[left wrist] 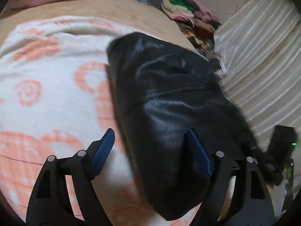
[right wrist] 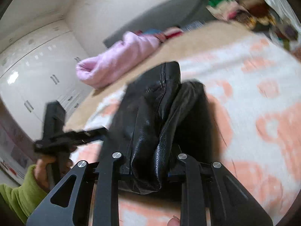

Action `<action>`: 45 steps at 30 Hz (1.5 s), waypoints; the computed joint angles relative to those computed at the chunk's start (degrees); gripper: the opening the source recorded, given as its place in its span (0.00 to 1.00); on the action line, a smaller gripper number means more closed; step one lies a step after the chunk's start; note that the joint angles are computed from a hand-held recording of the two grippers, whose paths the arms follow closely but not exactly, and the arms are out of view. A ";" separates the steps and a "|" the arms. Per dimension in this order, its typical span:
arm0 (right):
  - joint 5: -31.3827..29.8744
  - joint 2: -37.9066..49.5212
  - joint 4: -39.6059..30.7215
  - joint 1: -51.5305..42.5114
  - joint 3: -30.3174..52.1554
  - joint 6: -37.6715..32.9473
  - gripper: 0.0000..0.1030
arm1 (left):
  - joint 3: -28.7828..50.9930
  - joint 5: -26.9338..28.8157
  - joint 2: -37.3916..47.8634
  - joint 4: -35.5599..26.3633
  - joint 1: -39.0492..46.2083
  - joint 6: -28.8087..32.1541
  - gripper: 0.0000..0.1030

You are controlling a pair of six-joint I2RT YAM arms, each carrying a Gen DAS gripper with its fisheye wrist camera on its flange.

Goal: Fold large clothes

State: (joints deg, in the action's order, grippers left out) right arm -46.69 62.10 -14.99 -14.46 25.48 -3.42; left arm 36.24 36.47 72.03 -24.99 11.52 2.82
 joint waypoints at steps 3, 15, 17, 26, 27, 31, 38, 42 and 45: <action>-0.44 7.44 3.69 -1.93 -2.10 -0.78 0.26 | -1.45 -2.87 1.45 2.91 -5.45 -1.65 0.76; 5.23 5.78 -7.46 -1.59 12.70 1.46 0.69 | -3.75 -11.79 2.22 8.71 -13.32 -4.67 0.78; 10.89 12.09 -5.90 4.08 18.04 4.67 0.53 | -4.04 -13.47 1.40 9.18 -14.68 -5.32 0.78; 16.52 22.48 -5.70 10.50 26.38 3.41 0.10 | -5.28 -18.96 -0.83 9.43 -18.47 -5.11 0.78; 14.80 23.12 -5.47 8.88 26.81 2.88 0.10 | -5.76 -18.26 -1.00 10.14 -18.51 -5.02 0.79; 20.61 28.71 -1.72 9.38 25.72 0.77 0.10 | -6.12 -19.49 -0.91 10.75 -21.23 -5.36 0.79; 18.55 29.37 3.55 6.85 21.43 3.58 0.35 | -4.86 -18.35 1.52 11.14 -20.64 -6.17 0.81; 14.17 25.72 -2.54 3.22 20.90 1.33 0.62 | -4.81 -16.58 1.16 10.37 -18.95 -6.09 0.81; 11.45 23.32 -7.04 1.35 19.92 -0.93 0.69 | -5.29 -16.96 -0.03 9.82 -18.82 -5.66 0.81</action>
State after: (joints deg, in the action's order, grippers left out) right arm -35.24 85.42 -22.03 -13.11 45.40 -4.35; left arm 30.94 19.51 72.00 -15.16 -7.31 -2.84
